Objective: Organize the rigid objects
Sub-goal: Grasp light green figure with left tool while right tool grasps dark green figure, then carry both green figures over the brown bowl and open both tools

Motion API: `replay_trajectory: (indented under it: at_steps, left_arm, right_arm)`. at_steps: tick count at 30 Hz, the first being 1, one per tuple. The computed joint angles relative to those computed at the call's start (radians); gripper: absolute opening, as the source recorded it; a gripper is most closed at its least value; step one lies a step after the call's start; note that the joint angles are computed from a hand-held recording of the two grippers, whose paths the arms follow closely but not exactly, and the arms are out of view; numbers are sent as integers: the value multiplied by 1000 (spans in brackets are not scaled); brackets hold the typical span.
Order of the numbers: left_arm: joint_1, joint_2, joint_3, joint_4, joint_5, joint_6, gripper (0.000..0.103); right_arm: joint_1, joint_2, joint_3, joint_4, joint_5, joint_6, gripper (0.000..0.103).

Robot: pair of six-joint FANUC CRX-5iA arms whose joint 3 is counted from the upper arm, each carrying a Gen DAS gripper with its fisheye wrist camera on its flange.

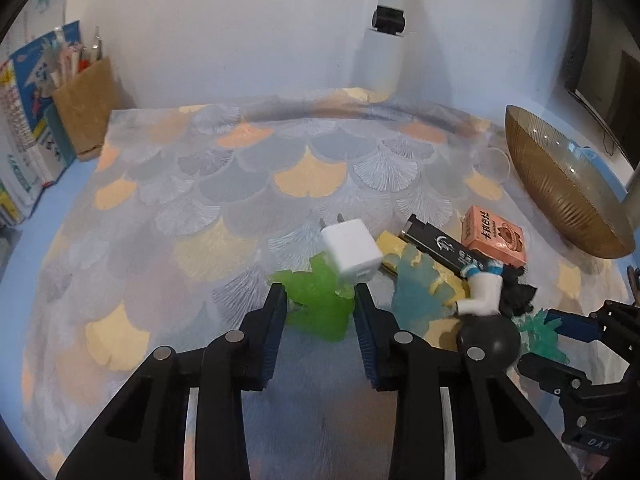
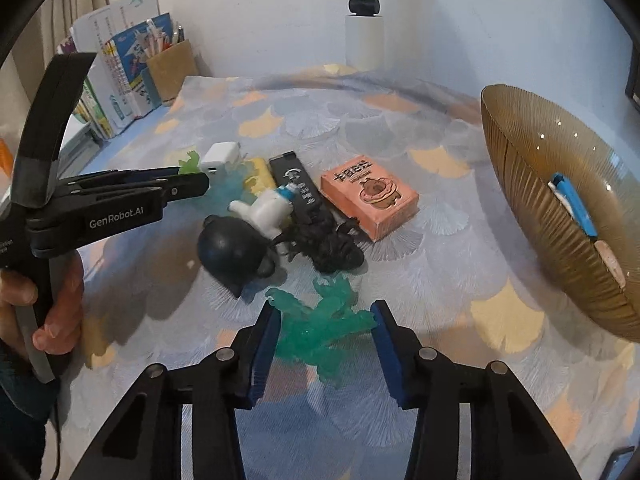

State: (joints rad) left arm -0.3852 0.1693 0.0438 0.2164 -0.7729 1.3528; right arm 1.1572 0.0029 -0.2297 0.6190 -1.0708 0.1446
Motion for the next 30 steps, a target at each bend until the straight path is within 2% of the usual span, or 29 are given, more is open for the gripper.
replay_trajectory:
  at_steps: [4, 8, 14, 15, 16, 17, 18, 19, 20, 23, 25, 28, 29, 30]
  left_arm:
    - [15, -83, -96, 49, 26, -7, 31]
    - [7, -156, -172, 54, 39, 18, 31]
    - [-28, -195, -214, -11, 45, 90, 31]
    - [-41, -193, -201, -64, 41, 129, 31]
    - [-55, -199, -191, -119, 46, 162, 31]
    - [-61, -209, -201, -125, 68, 162, 31]
    - [-59, -216, -213, -107, 83, 143, 31]
    - [-61, -215, -213, -113, 82, 145, 31]
    - [-65, -209, -202, -129, 69, 158, 31]
    - [-57, -207, -205, -114, 71, 157, 31]
    - [-52, -207, -207, -109, 71, 163, 31]
    - [-54, -211, -210, -117, 72, 178, 31]
    - [-59, -212, -207, -128, 71, 186, 31]
    - [-65, -212, -203, -144, 68, 198, 31]
  right_arm:
    - [42, -64, -67, 38, 39, -14, 45]
    - [95, -113, -95, 31, 11, 16, 45]
    - [156, -163, -135, -13, -32, 34, 46]
    - [157, -165, -135, -38, -40, 30, 47]
    - [154, -164, -132, -53, -47, 27, 54]
    - [162, -179, -152, -44, -36, -1, 67]
    - [162, -191, -162, -54, -17, -7, 74]
    - [168, -200, -177, -47, -5, -27, 80]
    - [175, -203, -187, -31, -5, -51, 80]
    - [200, -175, -191, 27, -45, -180, 80]
    - [202, -129, -148, 33, -98, -201, 77]
    - [202, -49, -87, 59, -170, -176, 53]
    - [203, -37, -79, 71, -176, -172, 48]
    - [205, -21, -62, 74, -193, -159, 48]
